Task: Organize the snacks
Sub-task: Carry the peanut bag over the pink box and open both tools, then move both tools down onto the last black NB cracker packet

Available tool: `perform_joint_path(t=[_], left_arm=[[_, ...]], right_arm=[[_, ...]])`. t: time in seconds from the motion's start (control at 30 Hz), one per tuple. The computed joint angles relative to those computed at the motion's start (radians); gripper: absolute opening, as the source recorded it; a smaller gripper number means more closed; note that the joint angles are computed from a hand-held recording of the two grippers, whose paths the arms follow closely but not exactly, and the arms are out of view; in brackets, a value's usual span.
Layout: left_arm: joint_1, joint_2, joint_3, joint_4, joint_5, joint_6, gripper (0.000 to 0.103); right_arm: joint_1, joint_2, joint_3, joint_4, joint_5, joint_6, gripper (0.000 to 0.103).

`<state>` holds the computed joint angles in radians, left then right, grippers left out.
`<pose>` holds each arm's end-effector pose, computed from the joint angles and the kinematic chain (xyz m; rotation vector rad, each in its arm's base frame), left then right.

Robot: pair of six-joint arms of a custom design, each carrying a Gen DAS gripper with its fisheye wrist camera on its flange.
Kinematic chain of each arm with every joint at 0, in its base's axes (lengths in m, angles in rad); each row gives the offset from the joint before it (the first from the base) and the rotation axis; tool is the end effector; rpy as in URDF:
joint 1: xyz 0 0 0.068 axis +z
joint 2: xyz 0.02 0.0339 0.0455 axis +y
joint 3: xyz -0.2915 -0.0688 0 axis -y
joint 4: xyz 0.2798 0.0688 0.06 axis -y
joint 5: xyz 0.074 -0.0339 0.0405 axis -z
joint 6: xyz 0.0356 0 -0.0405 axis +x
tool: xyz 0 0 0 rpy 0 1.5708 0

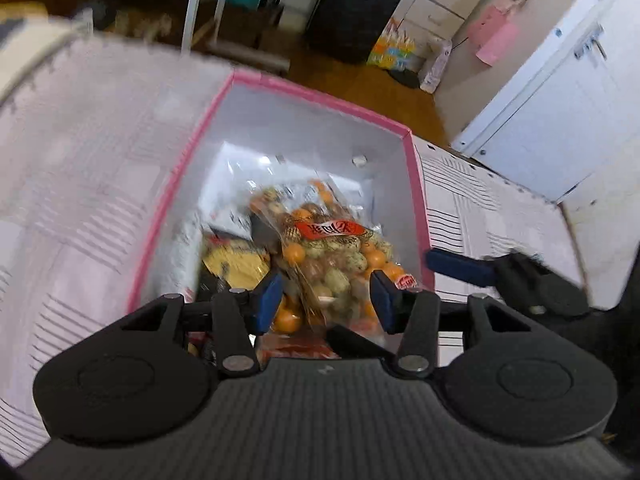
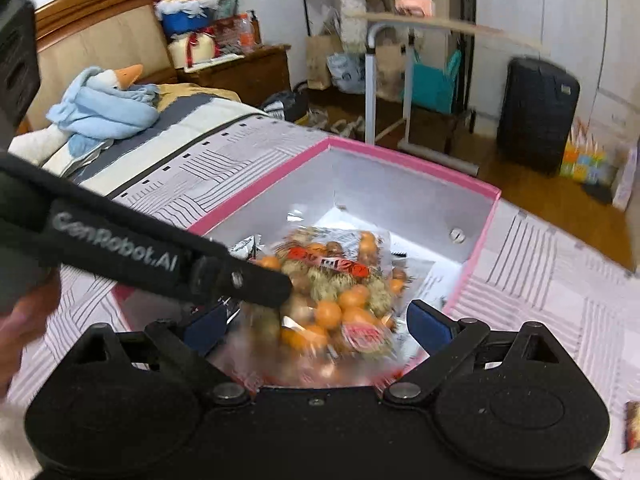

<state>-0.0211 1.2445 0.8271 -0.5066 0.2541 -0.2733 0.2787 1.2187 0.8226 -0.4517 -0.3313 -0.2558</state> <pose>0.2718 -0.0147 0.2445 -0.2085 2.4974 -0.4395 0.2583 0.0860 0.2538 -0.7779 2.2682 0.4104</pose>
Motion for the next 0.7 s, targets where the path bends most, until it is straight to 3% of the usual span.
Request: perform_joint_path(t=[0.17,0.33,0.53,0.7], left_arm=[[-0.039,-0.092,0.017,-0.068,-0.008,-0.017,0.047],[-0.139,-0.185,0.063,-0.145,-0.075,-0.052,0.048],[-0.349,-0.19,0.127,-0.156,-0.201,-0.123,0.049],[-0.514,-0.097,0.183,-0.086,-0.264,-0.19,0.049]], right_arm=[[-0.153,-0.123,0.02,-0.162,-0.128,-0.069,0.098],[-0.421,-0.219,0.077,-0.359,-0.294,-0.259,0.099],[-0.824,-0.14,0.213,-0.606,-0.496,-0.558,0.098],[-1.016,-0.039,0.283,-0.685,-0.555,-0.716,0.098]])
